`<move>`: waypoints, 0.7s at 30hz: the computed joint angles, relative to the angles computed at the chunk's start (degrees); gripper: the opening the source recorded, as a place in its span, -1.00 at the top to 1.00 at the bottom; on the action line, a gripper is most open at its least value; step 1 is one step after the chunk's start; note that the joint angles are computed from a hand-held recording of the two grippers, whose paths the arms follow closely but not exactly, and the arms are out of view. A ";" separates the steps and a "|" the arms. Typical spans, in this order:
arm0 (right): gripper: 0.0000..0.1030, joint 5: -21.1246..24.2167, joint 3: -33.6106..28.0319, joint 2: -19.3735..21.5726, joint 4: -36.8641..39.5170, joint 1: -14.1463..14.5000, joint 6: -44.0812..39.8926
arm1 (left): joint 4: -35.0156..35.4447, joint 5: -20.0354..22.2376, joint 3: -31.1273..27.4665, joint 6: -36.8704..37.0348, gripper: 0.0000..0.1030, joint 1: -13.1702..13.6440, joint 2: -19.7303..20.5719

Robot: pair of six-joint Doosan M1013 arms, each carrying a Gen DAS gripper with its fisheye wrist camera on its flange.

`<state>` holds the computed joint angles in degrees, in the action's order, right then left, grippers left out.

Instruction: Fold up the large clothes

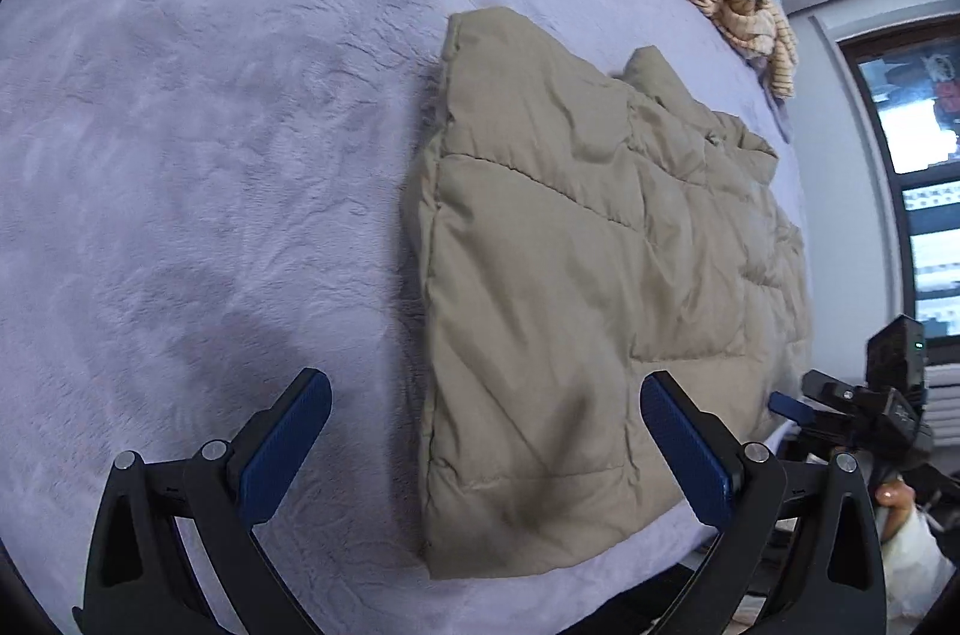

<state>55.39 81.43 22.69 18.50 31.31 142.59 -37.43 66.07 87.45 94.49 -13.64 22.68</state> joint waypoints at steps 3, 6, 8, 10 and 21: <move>-1.00 0.50 -0.19 0.35 -0.19 -0.03 0.34 | -10.45 4.80 -0.57 6.33 -1.00 1.50 3.36; -1.00 1.41 -0.64 0.85 -0.48 0.02 0.64 | -16.45 9.22 -1.82 9.56 -1.00 1.80 6.88; -1.00 2.20 -1.08 1.26 -0.87 0.08 0.76 | -17.23 10.60 -3.18 9.80 -1.00 1.06 8.84; -1.00 2.68 -1.48 1.62 -1.37 0.23 0.92 | -18.81 11.85 -4.44 11.43 -1.00 0.55 10.30; -1.00 3.67 -2.90 2.21 -1.71 0.22 0.93 | -22.10 17.60 -7.43 16.51 0.40 -1.09 12.42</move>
<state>59.06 78.53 24.90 16.79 31.53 143.52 -59.52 83.67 80.02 111.00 -14.73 35.11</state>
